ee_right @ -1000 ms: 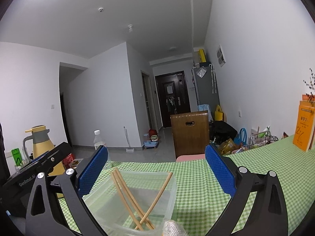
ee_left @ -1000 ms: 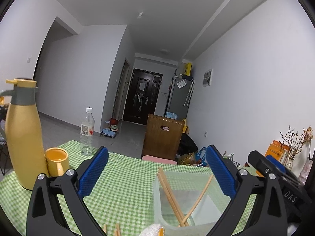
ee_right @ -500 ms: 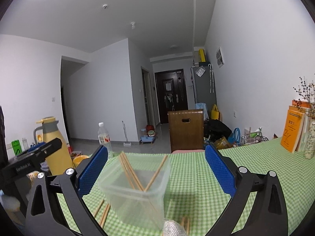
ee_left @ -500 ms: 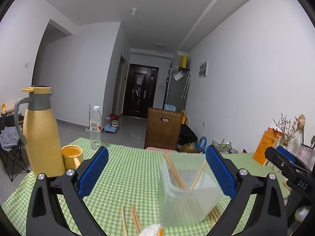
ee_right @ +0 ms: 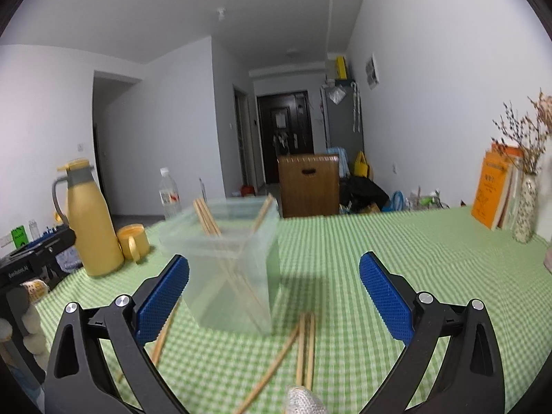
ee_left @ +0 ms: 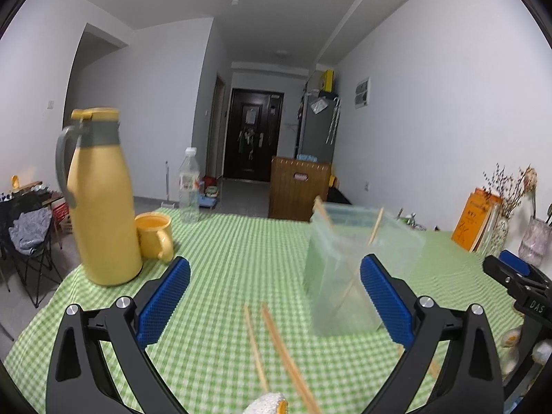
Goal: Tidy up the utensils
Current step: 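Withdraw both open tools from the container back over the loose chopsticks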
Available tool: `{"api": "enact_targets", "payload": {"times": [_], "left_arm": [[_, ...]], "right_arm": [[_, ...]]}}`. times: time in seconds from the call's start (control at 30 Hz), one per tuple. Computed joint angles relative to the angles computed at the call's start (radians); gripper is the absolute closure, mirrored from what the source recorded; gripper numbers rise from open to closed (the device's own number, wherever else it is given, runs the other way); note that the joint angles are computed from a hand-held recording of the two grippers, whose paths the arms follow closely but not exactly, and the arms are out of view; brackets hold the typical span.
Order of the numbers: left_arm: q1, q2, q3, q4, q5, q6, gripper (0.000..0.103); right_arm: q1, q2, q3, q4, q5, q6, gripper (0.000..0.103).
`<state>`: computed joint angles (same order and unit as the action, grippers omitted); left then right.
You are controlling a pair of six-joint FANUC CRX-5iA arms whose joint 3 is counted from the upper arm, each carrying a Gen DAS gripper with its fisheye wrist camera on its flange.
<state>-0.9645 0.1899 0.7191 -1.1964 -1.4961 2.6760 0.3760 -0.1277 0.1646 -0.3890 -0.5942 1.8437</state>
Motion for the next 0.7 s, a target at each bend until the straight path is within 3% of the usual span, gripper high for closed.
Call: {"api": "enact_targets", "payload": {"times": [0.27, 0.47, 0.7], "left_arm": [[0.009, -0.048, -0.164, 0.036, -0.027, 0.108, 0.007], [0.013, -0.034, -0.204, 0.035, -0.056, 0.126, 0.007], [-0.023, -0.022, -0.2, -0.039, -0.084, 0.14, 0.007]], "right_arm": [[0.011, -0.014, -0.099, 0.104, -0.019, -0.091, 0.008], [0.047, -0.046, -0.215, 0.214, 0.044, -0.155, 0.008], [0.05, -0.066, -0.247, 0.224, 0.09, -0.162, 0.008]]}}
